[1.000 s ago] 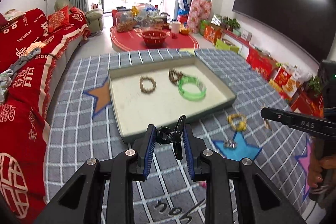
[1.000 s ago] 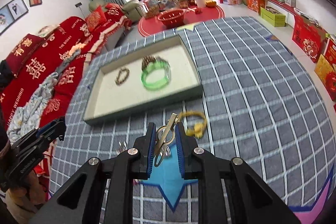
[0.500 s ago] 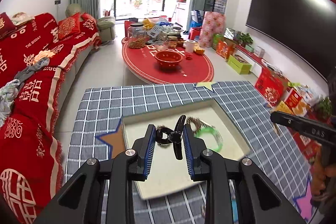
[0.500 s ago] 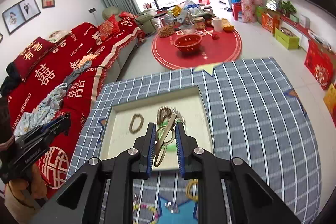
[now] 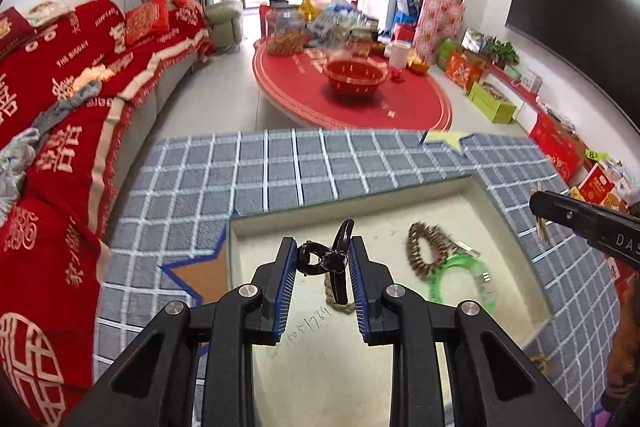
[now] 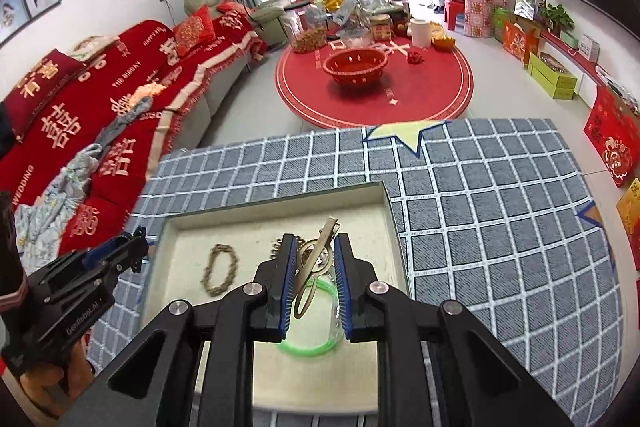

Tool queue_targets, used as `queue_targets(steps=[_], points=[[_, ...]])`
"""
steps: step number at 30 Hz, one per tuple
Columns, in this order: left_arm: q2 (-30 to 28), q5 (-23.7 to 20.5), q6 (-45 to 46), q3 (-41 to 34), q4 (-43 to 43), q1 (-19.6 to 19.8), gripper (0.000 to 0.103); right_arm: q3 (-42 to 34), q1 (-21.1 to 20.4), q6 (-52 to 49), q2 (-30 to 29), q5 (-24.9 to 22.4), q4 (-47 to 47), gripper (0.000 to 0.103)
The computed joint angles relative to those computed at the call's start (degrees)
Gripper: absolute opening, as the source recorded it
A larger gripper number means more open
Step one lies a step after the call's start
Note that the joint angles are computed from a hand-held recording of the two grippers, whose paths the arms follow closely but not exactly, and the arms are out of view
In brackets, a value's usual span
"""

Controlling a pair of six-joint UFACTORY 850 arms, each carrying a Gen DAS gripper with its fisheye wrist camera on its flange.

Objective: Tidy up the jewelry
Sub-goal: 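Carry the black clip and gold clip over the tray with both tools, then open both tools to drop the clips into the tray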

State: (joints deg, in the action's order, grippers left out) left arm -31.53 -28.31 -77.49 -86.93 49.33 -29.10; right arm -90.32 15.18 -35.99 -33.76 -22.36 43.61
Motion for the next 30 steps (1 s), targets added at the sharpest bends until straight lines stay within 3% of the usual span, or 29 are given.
queue_targets(steps=[13,27,30], points=[[-6.9,-2.0,4.5,-4.1,-3.5,0.3,0.04,-6.7,0.1,9.2,-9.2,-0.8,-7.5,0.02],[-9.4,-6.4,9.7,-7.1,-7.0,-0.4,0.04,-9.0,0.2,13.4,-11.9,-2.7,-12.0,0.021],[-9.6,-7.3,9.5,-7.4,-6.3,-0.7,0.04,-9.4,0.1,13.4,-12.0,-3.5,-11.6,0.026]])
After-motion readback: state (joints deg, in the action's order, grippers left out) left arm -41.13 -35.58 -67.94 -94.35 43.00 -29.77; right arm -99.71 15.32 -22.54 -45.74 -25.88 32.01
